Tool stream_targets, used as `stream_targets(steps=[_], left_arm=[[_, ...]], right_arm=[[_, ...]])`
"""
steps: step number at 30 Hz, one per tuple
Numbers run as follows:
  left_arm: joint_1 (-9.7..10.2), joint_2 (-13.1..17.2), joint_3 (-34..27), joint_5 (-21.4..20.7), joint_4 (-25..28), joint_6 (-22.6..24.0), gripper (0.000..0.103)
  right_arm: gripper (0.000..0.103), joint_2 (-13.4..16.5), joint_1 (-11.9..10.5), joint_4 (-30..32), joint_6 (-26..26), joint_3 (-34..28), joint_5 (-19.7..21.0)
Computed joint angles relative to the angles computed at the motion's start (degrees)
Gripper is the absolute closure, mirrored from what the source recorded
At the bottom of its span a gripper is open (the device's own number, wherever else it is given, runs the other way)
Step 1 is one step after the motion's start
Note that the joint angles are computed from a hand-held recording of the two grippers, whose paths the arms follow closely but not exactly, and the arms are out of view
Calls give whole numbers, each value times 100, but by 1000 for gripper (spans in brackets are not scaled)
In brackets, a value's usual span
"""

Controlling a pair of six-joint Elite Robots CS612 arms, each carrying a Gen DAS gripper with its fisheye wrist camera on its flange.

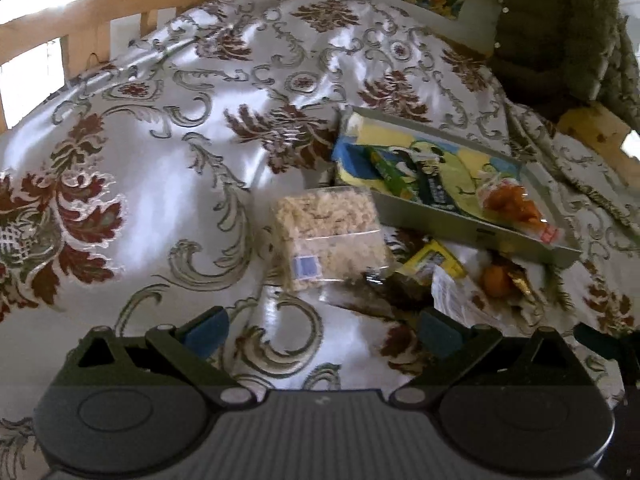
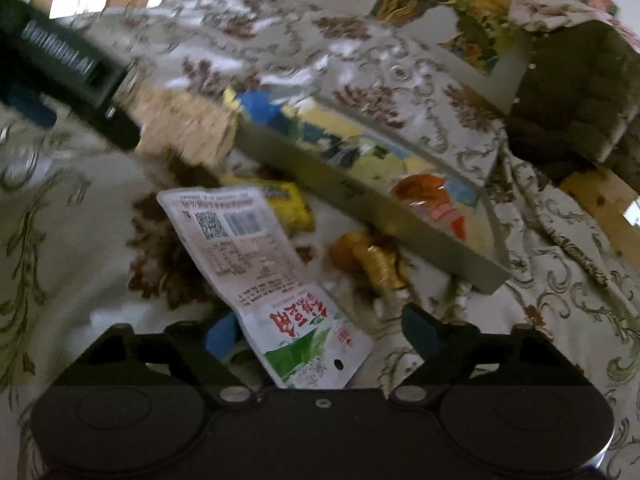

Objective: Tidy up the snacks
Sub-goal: 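Grasp the white printed pouch with the right gripper while the left gripper grasps the dark packet, then lift the white pouch and dark packet and carry both toward the tray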

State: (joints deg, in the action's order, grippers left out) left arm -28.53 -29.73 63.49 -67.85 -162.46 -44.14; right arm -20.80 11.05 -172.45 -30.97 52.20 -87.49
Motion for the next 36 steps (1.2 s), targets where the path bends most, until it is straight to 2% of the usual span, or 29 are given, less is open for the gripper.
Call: stream_targets(steps=[4,8,10,12,14,16,17,20,24,28,31,36], left_arm=[[-8,5,59,-147,-332,252,0],[-30,54,-10,-188,-531,935,0],[-20,111,-115,-304,-526,1360,0],[-10,177,-216,-404,-567,1873,0],[1,257,-330,-498,-594,2400,0],[39,344,-462,-764,-622,3032,0],[62,383,-529,-930,-623,3361,0],[106,528,-840,-1234,-329,4301,0],[163,746,-1342,-1456,256,5027,0],[220,970,-1843,-1603,771,5546,1],[244,1120,-2192,-1716,1181,5741,1],[187,1255,-2454,-1531,1440,6191,9]], right_arm=[[32,35,-45,160,117,-166,124],[43,115,-121,747,118,-515,479],[46,191,-159,960,157,-727,646],[55,253,-183,1130,134,-893,758],[60,284,-211,1234,140,-984,891],[65,306,-233,1351,198,-1067,998],[71,309,-242,1411,224,-1094,1047],[78,332,-259,1544,246,-1200,1158],[78,365,-287,1751,422,-1334,1261],[78,382,-298,1909,484,-1411,1320],[78,393,-289,1996,415,-1442,1327],[78,397,-281,2012,409,-1445,1321]])
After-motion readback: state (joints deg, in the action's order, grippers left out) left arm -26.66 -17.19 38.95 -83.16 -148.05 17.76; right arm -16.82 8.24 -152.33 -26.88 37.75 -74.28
